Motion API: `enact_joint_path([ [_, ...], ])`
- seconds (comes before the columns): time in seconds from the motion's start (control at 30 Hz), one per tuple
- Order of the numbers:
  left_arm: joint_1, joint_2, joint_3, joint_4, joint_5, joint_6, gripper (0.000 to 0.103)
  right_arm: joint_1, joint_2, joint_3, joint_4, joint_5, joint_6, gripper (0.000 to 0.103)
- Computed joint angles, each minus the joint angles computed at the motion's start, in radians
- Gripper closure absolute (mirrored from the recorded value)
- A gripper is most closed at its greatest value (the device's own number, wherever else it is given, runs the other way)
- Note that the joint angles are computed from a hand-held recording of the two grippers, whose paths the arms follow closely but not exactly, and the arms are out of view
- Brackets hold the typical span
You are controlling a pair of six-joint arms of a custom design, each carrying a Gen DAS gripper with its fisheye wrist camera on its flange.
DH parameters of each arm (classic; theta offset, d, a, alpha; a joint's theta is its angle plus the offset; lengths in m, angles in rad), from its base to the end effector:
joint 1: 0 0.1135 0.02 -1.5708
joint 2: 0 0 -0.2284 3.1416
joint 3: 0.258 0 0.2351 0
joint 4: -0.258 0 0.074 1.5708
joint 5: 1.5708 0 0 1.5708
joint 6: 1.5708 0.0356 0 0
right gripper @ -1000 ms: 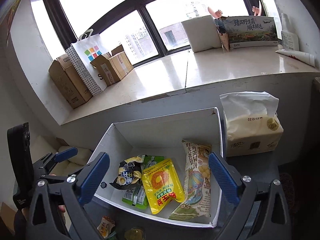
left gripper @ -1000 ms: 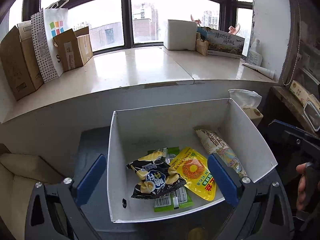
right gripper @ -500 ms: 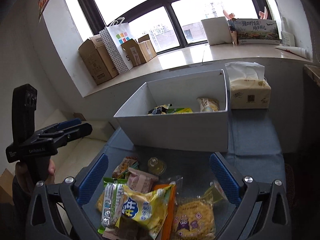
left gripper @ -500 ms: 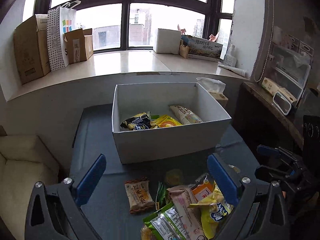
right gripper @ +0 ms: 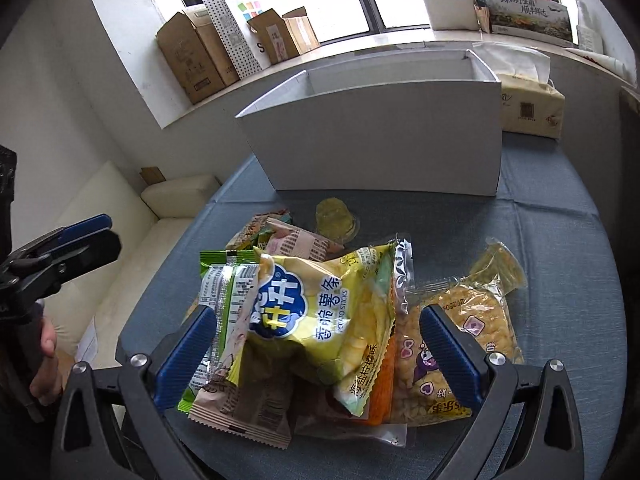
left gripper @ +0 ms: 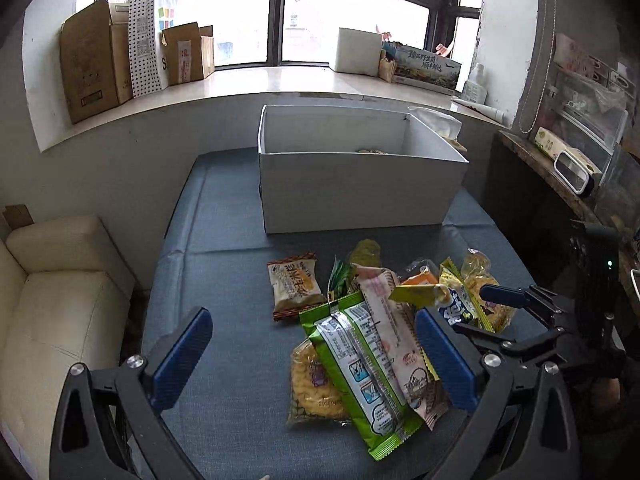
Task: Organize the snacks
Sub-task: 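Grasp the yellow potato-stick bag with the right gripper while the left grasps the pink wafer pack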
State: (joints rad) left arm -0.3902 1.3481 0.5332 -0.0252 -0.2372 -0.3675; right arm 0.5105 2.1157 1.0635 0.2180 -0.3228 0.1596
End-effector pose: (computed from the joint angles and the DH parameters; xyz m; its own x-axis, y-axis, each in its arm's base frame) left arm 0.2266 -0.0842 0.1311 -0.7235 -0.0800 -0.6857 -0.0378 0.9964 -0.0765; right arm 0.3222 0.1933 0.0613 -0.7413 -0.2424 -0.6259 -0.5383 0.7717 0.3388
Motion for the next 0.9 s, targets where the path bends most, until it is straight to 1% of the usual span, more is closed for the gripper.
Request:
enact_joint_path([
  [0.07,-0.004,-0.01,-0.013,-0.01,-0.014,-0.004,0.0,0.0,0.035,0.033,-0.011,-0.017,-0.003,0.0],
  [0.13,-0.009,-0.012,-0.022,-0.017,-0.024,-0.012,0.0,0.006,0.07,0.081,-0.05,0.001,-0.013,0.0],
  [0.23,-0.002,-0.009,-0.044,-0.006,-0.005,-0.023,0.0,0.003,0.123,0.136,-0.079,-0.014,-0.024,0.0],
  [0.3,-0.005,0.004,-0.055,0.003,-0.006,-0.035,0.0,0.011,0.14,0.149,-0.072,0.011,-0.029,0.002],
  [0.33,-0.005,0.015,-0.058,0.009,-0.003,-0.039,0.0,0.016,0.138,0.14,-0.054,0.029,-0.028,0.018],
  [0.37,-0.005,0.029,-0.06,0.014,0.002,-0.042,0.0,0.018,0.133,0.125,-0.031,0.033,-0.02,0.023],
  [0.4,-0.006,0.042,-0.06,0.02,0.005,-0.046,0.0,0.021,0.13,0.121,-0.025,0.041,-0.011,0.024],
  [0.5,-0.017,0.076,-0.058,0.04,0.014,-0.051,0.0,0.023,0.123,0.109,-0.011,0.036,-0.018,0.03],
  [0.6,-0.038,0.112,-0.035,0.043,0.004,-0.048,0.0,0.009,0.097,0.072,0.017,0.01,-0.009,0.04],
  [0.67,-0.058,0.139,-0.012,0.045,-0.022,-0.048,0.0,0.0,0.063,0.038,0.047,0.007,-0.001,0.041],
  [0.8,-0.089,0.226,0.064,0.041,-0.006,-0.033,0.0,-0.036,-0.042,-0.061,0.117,0.005,0.017,0.042],
  [0.9,-0.129,0.331,0.159,0.017,-0.008,-0.026,0.0,-0.077,-0.123,-0.136,0.153,-0.004,0.032,0.042],
])
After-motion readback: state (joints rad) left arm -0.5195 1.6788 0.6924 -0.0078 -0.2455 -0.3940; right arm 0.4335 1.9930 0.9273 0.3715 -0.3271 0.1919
